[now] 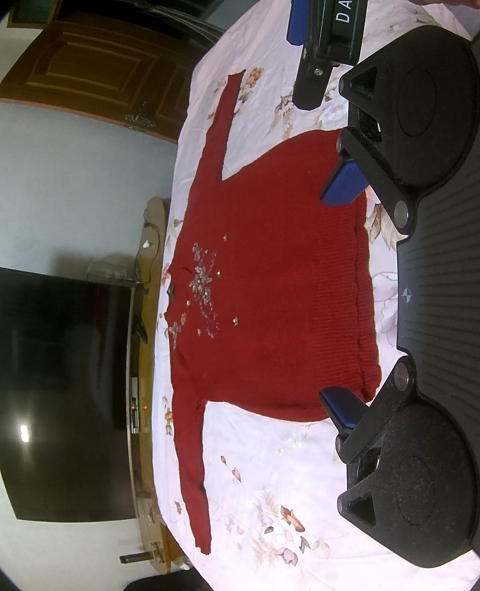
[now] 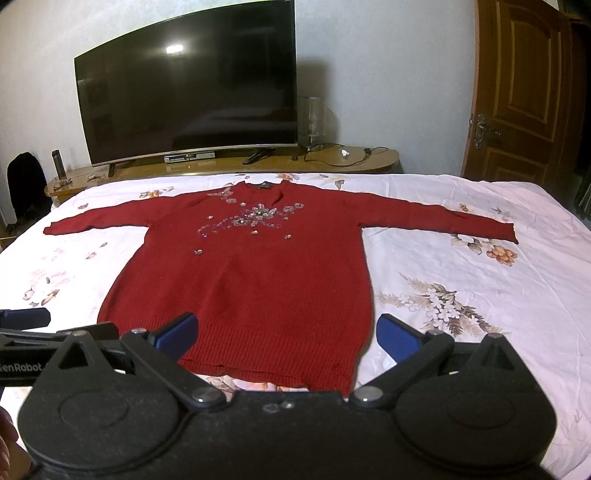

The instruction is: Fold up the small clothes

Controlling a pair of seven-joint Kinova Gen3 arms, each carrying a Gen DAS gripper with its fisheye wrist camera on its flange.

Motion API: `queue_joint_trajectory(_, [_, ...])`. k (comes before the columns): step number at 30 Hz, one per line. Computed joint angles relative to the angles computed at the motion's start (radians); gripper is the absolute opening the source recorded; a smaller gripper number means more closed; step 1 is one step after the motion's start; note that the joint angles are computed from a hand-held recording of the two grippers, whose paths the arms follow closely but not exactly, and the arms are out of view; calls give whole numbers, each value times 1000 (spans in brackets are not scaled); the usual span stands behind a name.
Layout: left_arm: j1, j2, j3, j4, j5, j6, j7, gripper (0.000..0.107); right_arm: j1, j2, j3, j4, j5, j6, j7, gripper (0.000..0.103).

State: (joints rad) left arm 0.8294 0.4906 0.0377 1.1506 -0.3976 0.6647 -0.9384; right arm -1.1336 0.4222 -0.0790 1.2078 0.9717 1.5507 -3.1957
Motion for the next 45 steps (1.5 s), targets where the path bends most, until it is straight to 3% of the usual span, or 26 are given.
queue_joint_trajectory(39, [-2,4,5,-15,6,23,-5,103,9,-7,-5,21,-10,-25,-3,102])
queue_joint_trajectory(45, [-37,29,30,-49,44,-3,-88,103,4,-26,4,92,24,-23,-69,102])
